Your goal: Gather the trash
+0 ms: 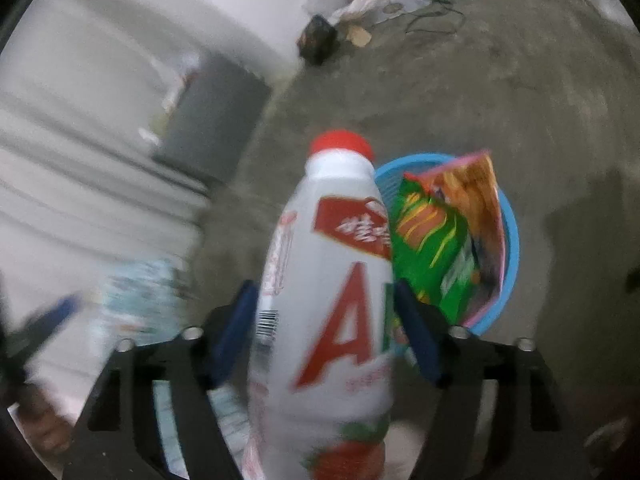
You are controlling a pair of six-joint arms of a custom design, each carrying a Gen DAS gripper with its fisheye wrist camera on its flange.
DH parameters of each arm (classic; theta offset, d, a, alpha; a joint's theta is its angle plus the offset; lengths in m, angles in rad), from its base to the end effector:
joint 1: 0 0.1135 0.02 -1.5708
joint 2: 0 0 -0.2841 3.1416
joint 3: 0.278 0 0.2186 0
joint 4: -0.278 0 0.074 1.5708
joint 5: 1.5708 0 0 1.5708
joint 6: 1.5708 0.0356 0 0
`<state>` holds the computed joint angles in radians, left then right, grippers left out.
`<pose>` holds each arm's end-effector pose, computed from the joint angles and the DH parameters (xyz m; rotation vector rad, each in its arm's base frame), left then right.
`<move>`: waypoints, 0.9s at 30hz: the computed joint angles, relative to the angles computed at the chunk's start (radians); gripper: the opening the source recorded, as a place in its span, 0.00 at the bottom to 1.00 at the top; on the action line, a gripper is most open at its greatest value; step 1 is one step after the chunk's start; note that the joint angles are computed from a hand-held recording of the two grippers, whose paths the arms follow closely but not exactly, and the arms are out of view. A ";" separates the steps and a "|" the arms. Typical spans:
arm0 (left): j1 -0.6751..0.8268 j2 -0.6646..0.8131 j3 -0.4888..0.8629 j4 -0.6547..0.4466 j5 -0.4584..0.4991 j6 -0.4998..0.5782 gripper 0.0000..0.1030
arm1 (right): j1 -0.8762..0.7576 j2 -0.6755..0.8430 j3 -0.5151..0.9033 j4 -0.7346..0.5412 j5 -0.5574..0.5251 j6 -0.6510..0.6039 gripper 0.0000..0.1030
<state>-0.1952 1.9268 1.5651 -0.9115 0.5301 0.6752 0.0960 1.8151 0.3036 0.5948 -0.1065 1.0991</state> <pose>0.3571 -0.0890 0.2614 1.2229 2.3728 -0.6082 0.2262 0.0256 0.0961 1.2053 2.2956 0.6090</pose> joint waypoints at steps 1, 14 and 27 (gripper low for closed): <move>0.041 -0.029 -0.024 -0.011 0.014 0.033 0.80 | -0.002 0.057 0.043 -0.029 0.013 -0.024 0.75; 0.455 -0.243 -0.247 -0.121 0.192 0.365 0.83 | 0.425 -0.216 -0.017 -0.394 0.357 0.416 0.72; 0.901 -0.250 -0.061 -0.558 0.408 0.740 0.95 | 1.021 -0.290 0.762 -1.646 0.824 0.776 0.89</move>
<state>0.7054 1.6767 1.5045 -1.4696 0.9382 1.4153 1.1170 1.5256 1.0660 -1.0512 0.7174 1.8749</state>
